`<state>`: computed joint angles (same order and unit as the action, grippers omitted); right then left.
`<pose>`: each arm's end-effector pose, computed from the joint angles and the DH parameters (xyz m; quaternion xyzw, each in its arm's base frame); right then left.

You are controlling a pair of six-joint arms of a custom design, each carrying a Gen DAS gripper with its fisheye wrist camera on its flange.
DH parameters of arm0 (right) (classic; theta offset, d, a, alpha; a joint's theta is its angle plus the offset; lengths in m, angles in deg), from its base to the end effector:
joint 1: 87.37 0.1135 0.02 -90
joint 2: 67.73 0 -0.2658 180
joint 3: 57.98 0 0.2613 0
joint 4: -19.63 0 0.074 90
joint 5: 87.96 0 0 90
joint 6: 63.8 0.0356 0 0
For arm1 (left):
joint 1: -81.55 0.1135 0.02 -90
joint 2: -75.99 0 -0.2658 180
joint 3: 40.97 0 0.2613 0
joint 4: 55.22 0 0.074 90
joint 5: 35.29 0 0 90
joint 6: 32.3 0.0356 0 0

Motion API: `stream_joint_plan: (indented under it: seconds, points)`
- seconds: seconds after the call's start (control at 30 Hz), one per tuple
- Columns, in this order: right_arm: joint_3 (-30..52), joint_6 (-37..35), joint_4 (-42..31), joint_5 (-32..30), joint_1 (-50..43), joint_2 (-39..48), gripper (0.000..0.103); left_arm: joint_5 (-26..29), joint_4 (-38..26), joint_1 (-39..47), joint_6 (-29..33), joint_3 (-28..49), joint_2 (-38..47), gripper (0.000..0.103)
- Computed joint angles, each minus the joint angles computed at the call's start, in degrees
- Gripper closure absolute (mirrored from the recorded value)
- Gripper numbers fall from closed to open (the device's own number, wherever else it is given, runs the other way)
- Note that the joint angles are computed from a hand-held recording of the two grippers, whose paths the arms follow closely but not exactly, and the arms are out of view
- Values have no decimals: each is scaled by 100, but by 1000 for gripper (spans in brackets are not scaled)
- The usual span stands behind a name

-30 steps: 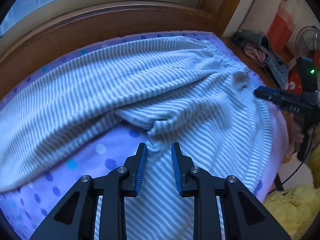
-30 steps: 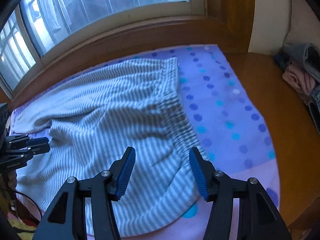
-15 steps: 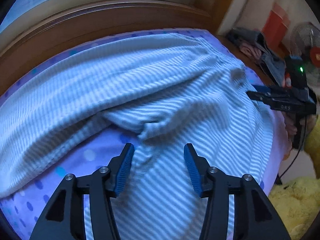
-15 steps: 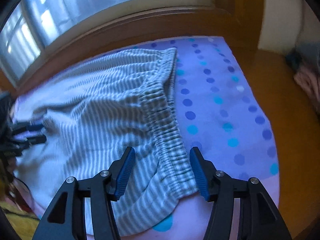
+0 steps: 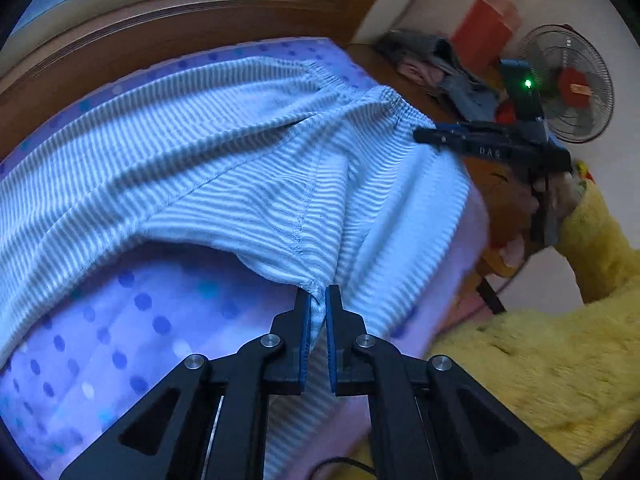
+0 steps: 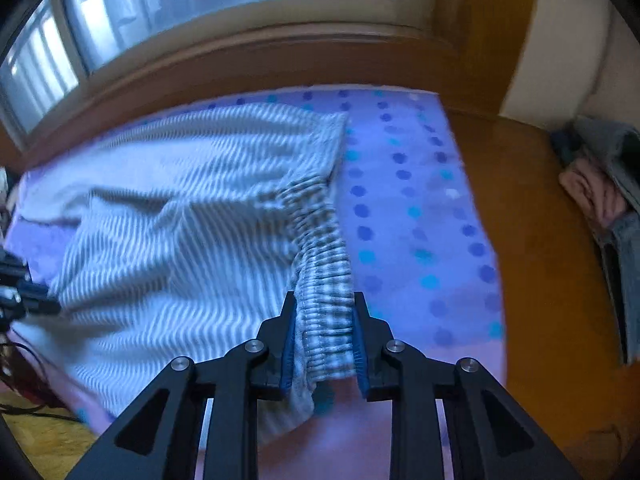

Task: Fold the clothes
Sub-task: 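Grasp the garment seam with the left tool while the right tool holds the waistband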

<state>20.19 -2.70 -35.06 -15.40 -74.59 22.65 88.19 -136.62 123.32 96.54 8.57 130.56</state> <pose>0.3092 0.0811 0.2247 -0.3729 0.8943 0.1193 0.2168 0.1120 0.0737 0.2037 -0.0155 0.9571 -0.2003 0.2090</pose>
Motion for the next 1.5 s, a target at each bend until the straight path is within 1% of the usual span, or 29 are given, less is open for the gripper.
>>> stream_joint_plan:
  seconds: [0.1, 0.17, 0.23, 0.3, 0.37, 0.47, 0.5, 0.53, 0.57, 0.6, 0.63, 0.67, 0.73, 0.77, 0.87, 0.9, 0.93, 1.0, 1.07, 1.13, 1.17, 1.23, 1.3, 1.4, 1.47, 1.5]
  points:
    - [220, -361, -522, 124, -121, -75, 78, -74, -331, 92, 189, 64, 61, 97]
    - [61, -572, -516, 467, -53, 5, 78, -243, -218, 39, 155, -127, 108, 97]
    - [-197, -710, -429, 783, 37, 90, 77, -400, 13, -84, -38, -367, 219, 97]
    - [-425, -821, -247, 902, 89, 84, 76, -574, 237, -231, -290, -626, 105, 97]
    - [-298, -964, -419, 723, -3, -26, 71, -593, 377, -264, -406, -720, 70, 97]
    - [573, -1169, -1248, -152, -448, 16, 66, -529, 418, -158, -427, -717, 90, 97]
    - [896, -1177, -1410, -389, -531, 123, 62, -511, 416, -102, -404, -716, 98, 97]
    - [1218, -1151, -1533, -615, -564, 292, 52, -495, 437, -86, -428, -707, 136, 97]
    - [1464, -1093, -1592, -785, -546, 459, 46, -484, 476, -91, -486, -705, 180, 97]
    - [1801, -954, -1608, -949, -462, 738, 45, -476, 509, -81, -532, -695, 222, 97]
    - [2143, -764, -1563, -1049, -299, 1086, 45, -478, 478, 27, -449, -669, 263, 97]
    - [2519, -643, -1549, -1077, -91, 1519, 45, -489, 446, 93, -429, -670, 250, 97]
    - [2999, -455, -1457, -959, 266, 2194, 45, -517, 329, 279, -327, -682, 186, 97]
    - [3292, -343, -1421, -884, 450, 2574, 45, -532, 325, 203, -476, -735, 62, 97]
    - [4141, 4, -1390, -736, 834, 3579, 45, -574, 244, 368, -462, -752, -20, 97]
    - [4260, 140, -1301, -725, 898, 3775, 45, -554, 346, 120, -814, -791, -113, 97]
    - [4091, 208, -1063, -748, 929, 3733, 46, -553, 350, 133, -883, -801, -151, 97]
    - [3687, 224, -625, -609, 1051, 3549, 82, -550, 356, 96, -1058, -835, -235, 97]
    - [3254, 156, -214, -332, 1213, 3301, 85, -593, 331, 29, -1212, -842, -337, 97]
    - [2566, 165, 598, 80, 1360, 2875, 87, -660, 306, -29, -1299, -818, -392, 97]
    - [2518, 342, 797, 153, 1351, 2840, 87, -677, 303, -2, -1265, -821, -393, 97]
    - [2725, 573, 921, 254, 1324, 3003, 87, -703, 329, -48, -1387, -816, -445, 96]
    - [3022, 609, 956, 419, 1374, 3312, 87, -713, 378, -46, -1429, -817, -422, 96]
    - [2856, 485, 1381, 600, 1481, 3387, 83, -746, 399, -61, -1495, -831, -471, 96]
    - [2955, 527, 1321, 505, 1412, 3456, 74, -795, 335, -102, -1550, -856, -635, 96]
    - [3178, 625, 1100, 318, 1305, 3566, 71, -819, 255, -69, -1546, -850, -753, 96]
